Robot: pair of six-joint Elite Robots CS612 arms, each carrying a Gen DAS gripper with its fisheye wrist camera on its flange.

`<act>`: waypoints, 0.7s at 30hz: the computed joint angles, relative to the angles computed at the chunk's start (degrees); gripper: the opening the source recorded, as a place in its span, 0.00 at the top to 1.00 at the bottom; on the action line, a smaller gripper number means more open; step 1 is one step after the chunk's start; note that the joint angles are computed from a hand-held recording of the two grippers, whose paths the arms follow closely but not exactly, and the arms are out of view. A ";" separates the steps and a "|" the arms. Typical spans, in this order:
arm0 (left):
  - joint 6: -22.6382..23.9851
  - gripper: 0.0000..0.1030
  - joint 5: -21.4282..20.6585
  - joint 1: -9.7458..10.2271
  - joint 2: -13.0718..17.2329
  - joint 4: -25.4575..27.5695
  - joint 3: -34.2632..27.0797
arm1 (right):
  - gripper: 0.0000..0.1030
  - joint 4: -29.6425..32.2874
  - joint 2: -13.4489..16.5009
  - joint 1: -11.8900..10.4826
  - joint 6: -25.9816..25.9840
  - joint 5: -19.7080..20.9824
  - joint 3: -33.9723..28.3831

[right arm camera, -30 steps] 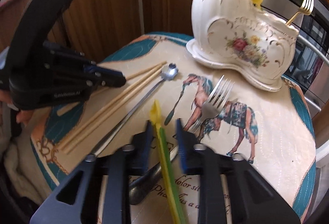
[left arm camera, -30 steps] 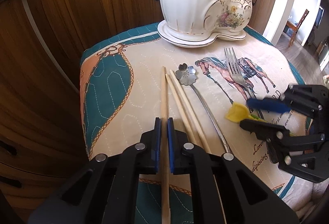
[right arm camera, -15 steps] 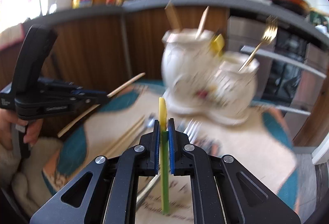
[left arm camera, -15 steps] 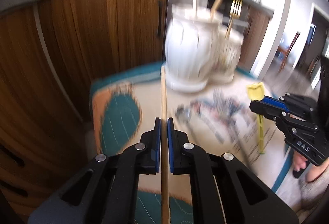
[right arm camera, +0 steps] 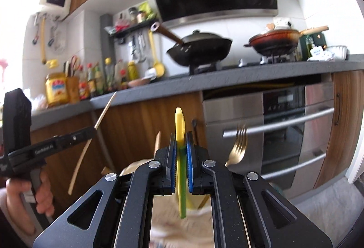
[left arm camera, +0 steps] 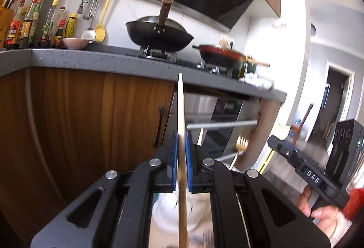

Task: Organize utensils
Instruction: 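Drop the chopstick into the tall cup with left tool while right drops utensil in short cup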

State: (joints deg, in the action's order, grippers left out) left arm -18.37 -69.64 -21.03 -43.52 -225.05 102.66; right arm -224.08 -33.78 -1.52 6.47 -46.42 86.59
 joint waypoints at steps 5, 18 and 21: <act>1.01 0.94 -0.65 0.77 3.12 -3.31 -5.26 | 0.91 -1.86 1.58 0.72 3.05 -3.37 -3.55; 3.70 0.94 -0.47 1.33 8.69 -4.88 -12.03 | 0.91 6.23 3.50 1.46 -1.32 -3.07 -5.18; 4.58 0.94 -1.27 1.35 8.72 -3.82 -11.71 | 0.91 8.44 3.28 1.65 -3.37 -3.17 -4.63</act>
